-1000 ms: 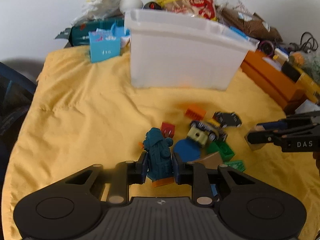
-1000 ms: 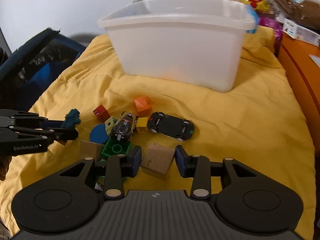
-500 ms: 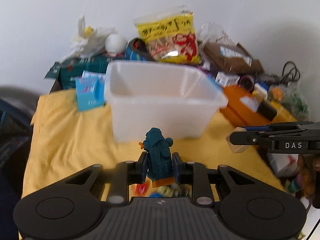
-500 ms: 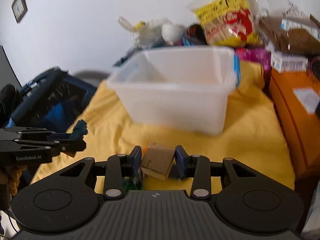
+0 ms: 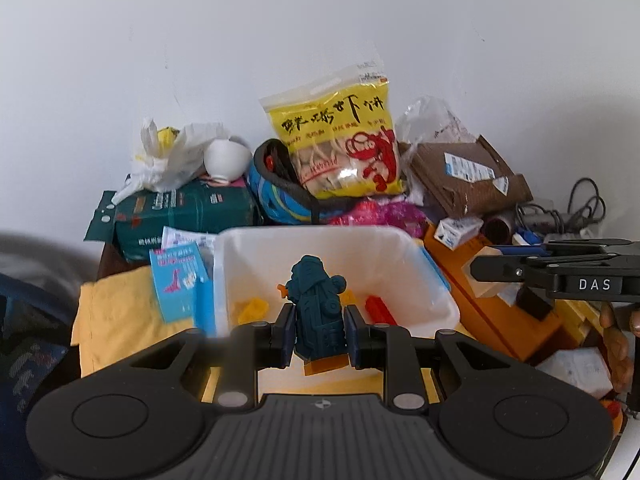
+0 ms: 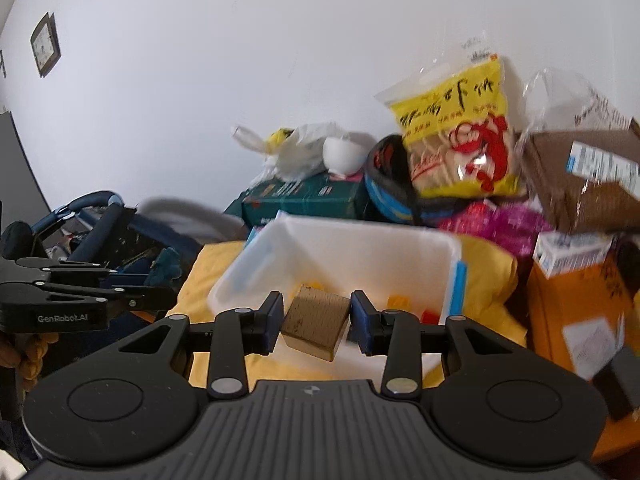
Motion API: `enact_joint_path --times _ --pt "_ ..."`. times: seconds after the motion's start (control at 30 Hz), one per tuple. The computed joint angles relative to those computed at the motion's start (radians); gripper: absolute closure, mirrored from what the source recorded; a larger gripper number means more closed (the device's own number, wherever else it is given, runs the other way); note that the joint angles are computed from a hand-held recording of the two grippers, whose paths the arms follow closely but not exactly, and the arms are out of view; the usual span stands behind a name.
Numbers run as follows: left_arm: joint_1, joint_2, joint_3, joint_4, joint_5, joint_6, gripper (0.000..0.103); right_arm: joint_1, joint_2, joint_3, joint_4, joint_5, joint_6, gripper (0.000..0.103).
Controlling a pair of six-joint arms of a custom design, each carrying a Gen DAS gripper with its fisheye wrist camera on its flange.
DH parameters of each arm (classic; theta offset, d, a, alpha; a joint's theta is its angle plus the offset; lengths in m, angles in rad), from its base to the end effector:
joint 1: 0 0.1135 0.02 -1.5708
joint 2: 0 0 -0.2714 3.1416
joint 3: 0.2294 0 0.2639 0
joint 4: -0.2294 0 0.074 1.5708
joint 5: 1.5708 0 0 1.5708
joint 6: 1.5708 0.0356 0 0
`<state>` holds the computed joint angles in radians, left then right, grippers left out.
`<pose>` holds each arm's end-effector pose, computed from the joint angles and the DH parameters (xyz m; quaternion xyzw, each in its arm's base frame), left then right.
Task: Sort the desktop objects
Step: 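Carry the block and figure over the white bin and release both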
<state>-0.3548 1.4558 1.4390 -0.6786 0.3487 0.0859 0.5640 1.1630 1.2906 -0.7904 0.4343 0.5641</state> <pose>0.3046 -0.1258 0.3699 0.2667 0.8544 -0.2117 0.3926 0.2137 0.1175 0.3895 0.0945 0.8776 0.0653 0.4654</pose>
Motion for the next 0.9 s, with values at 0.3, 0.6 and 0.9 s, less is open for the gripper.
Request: enact_joint_path --times 0.3,0.6,0.9 --pt "-0.023 0.239 0.324 -0.167 -0.01 -0.01 0.075 -0.154 0.113 0.173 -0.068 -0.136 -0.059 0.062" --pt "-0.041 0.471 0.616 -0.347 -0.028 -0.022 0.075 -0.293 0.294 0.344 -0.193 -0.291 -0.084 0.062" --pt "-0.058 0.521 0.646 -0.32 -0.084 -0.088 0.049 -0.329 0.376 0.362 -0.21 -0.305 -0.107 0.06"
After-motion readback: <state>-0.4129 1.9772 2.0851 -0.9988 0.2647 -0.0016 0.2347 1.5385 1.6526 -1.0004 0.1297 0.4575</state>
